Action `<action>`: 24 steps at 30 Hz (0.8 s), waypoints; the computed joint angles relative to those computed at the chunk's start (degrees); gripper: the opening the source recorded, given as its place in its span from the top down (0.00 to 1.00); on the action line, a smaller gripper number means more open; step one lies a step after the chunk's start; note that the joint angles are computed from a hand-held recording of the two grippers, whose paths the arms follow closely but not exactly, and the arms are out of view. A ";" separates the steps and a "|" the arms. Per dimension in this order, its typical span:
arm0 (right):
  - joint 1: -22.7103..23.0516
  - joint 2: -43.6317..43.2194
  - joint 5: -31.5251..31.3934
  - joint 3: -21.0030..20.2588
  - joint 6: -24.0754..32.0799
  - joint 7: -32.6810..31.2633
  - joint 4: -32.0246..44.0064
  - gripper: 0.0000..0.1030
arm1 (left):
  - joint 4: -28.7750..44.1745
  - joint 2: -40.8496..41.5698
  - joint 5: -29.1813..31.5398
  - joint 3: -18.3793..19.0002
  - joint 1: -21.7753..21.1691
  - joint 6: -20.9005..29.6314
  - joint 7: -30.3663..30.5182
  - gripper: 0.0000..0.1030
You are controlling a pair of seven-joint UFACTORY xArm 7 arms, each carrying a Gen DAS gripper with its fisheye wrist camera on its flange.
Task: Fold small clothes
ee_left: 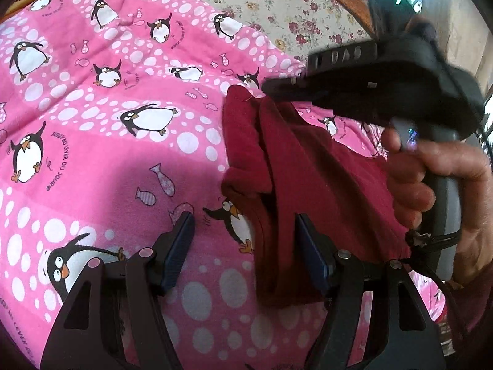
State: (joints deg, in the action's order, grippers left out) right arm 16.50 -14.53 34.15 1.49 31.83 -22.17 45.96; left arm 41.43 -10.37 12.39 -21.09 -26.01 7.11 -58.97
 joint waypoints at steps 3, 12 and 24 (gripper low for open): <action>-2.07 2.73 -5.55 1.12 1.94 5.14 0.93 0.93 | 0.09 0.24 -0.29 0.13 -0.09 -0.37 -0.09 0.33; -2.23 4.31 -4.38 2.95 3.08 4.77 2.00 0.51 | 0.35 0.73 0.83 -0.31 0.55 -0.73 -0.82 0.32; -1.70 6.52 -19.55 5.52 0.97 14.22 2.47 0.31 | -0.01 0.86 0.00 -0.06 0.43 -2.33 -1.41 0.32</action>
State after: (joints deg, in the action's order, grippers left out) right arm 14.80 -8.01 14.60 7.01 32.80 -7.94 48.44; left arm 41.42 -9.51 12.39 -21.15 -25.58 4.78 -60.38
